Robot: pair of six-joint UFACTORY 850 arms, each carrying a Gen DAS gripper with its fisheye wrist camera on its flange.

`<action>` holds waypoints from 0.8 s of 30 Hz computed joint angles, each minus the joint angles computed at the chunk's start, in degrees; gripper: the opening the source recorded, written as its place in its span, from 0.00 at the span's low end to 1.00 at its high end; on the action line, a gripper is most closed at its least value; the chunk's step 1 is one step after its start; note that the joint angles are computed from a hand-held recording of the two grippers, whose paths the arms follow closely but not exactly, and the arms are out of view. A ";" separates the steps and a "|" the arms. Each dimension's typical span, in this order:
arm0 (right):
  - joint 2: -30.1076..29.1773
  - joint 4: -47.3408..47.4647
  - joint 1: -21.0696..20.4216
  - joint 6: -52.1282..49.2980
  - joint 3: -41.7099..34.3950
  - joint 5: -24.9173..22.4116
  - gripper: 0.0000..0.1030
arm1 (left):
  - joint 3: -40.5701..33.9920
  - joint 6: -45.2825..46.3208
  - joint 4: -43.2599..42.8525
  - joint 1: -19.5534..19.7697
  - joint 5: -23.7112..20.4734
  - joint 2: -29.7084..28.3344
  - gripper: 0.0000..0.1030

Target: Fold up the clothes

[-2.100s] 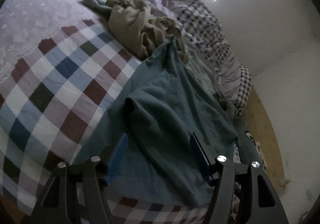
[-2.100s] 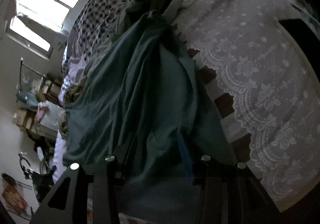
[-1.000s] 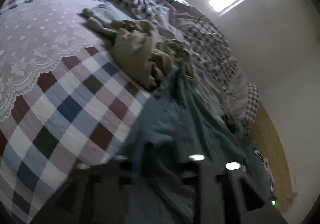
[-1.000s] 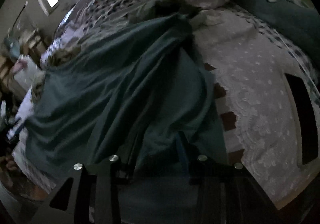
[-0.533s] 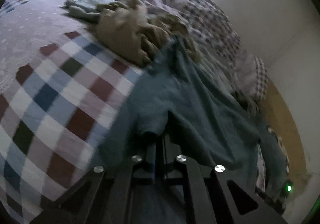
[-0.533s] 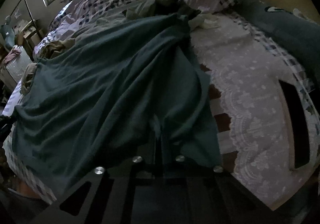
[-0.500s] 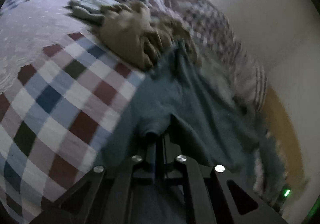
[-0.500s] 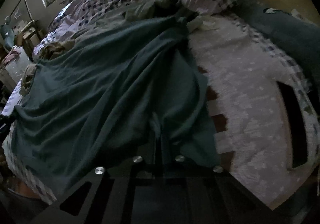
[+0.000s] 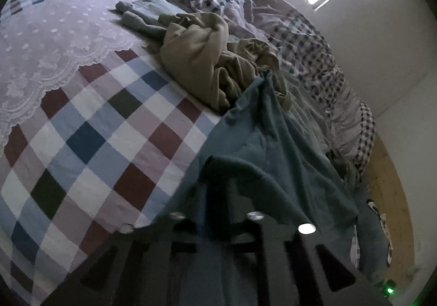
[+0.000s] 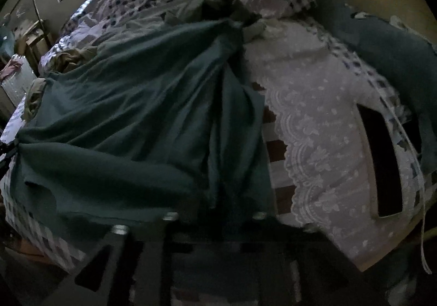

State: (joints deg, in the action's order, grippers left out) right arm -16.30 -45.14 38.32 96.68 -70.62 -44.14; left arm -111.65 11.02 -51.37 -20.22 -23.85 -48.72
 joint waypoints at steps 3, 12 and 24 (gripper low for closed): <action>0.38 -6.03 1.86 2.52 -0.58 -0.15 0.42 | 5.04 8.57 -10.73 0.62 0.76 2.96 0.57; -5.71 -6.75 4.54 -11.06 -8.14 7.93 0.42 | 9.07 27.78 -21.80 -2.01 -11.19 5.43 0.57; -11.56 2.72 6.00 -27.11 -13.22 9.65 0.24 | -0.18 14.08 -9.16 -4.71 -16.63 -0.58 0.06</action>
